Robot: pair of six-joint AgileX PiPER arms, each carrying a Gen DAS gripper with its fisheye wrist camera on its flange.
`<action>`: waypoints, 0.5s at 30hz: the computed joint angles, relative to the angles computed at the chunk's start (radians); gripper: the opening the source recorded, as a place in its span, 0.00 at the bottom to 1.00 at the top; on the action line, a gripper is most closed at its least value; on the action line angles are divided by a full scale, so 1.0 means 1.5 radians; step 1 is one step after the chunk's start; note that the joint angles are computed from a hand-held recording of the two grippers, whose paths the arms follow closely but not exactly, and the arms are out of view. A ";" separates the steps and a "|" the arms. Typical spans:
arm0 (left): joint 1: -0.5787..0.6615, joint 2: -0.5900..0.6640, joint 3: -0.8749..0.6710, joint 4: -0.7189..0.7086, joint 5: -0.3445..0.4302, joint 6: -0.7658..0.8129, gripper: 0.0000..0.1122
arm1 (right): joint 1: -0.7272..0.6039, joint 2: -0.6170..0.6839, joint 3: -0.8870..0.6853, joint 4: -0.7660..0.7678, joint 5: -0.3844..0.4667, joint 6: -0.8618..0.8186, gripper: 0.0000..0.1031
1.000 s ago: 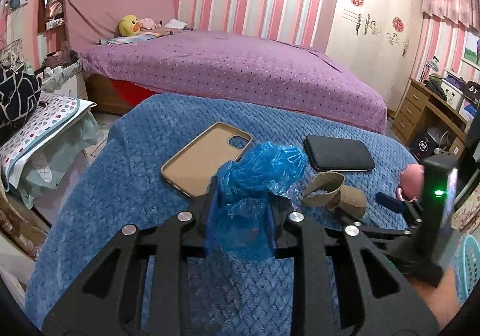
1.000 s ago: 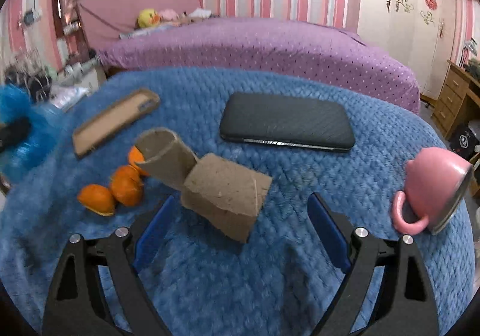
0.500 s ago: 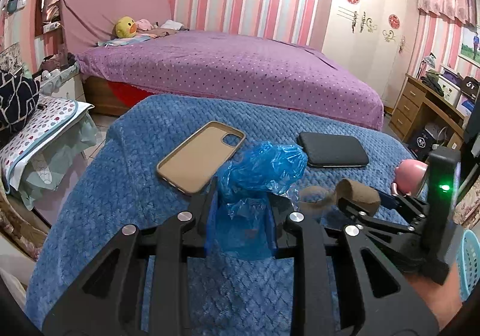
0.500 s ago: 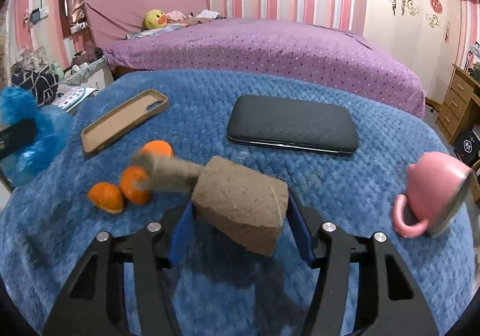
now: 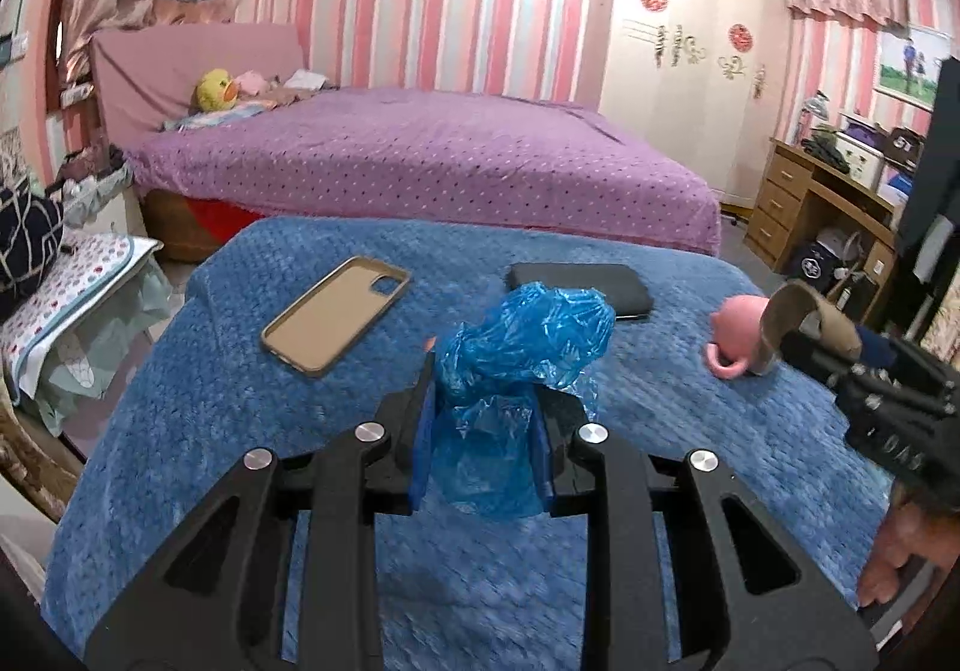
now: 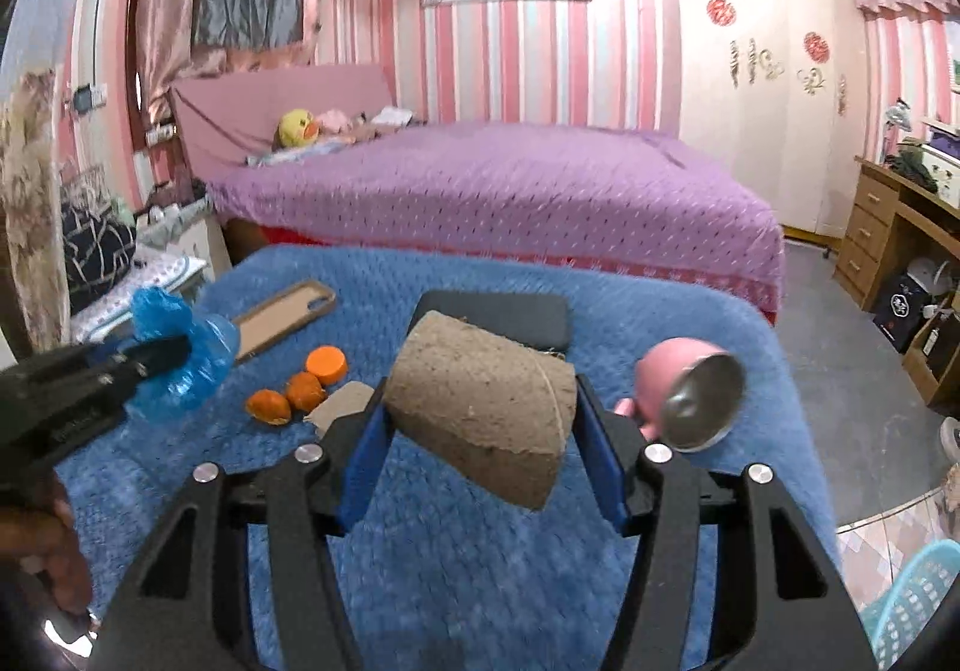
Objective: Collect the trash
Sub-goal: 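Carry the bag and tube over the wastebasket and open both grippers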
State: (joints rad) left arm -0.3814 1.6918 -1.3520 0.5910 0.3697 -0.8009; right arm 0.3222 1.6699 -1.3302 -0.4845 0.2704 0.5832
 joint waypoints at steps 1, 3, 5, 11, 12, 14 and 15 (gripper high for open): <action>-0.015 -0.012 0.012 0.032 0.003 -0.030 0.22 | -0.003 -0.018 0.015 0.002 -0.003 -0.001 0.56; -0.048 -0.033 0.036 0.098 0.016 -0.092 0.22 | -0.009 -0.074 0.064 -0.017 -0.009 0.019 0.56; -0.074 -0.050 0.057 0.128 0.018 -0.127 0.23 | -0.017 -0.128 0.108 -0.019 -0.011 0.021 0.56; -0.153 -0.054 0.054 0.196 0.038 -0.191 0.24 | -0.045 -0.217 0.169 -0.001 -0.002 -0.013 0.56; -0.161 -0.052 0.054 0.214 0.038 -0.207 0.24 | -0.058 -0.229 0.177 0.022 -0.002 -0.040 0.56; -0.179 -0.047 0.046 0.226 0.034 -0.219 0.24 | -0.087 -0.251 0.194 0.080 -0.003 -0.102 0.56; -0.186 -0.043 0.040 0.227 0.035 -0.222 0.24 | -0.109 -0.266 0.204 0.120 -0.003 -0.148 0.56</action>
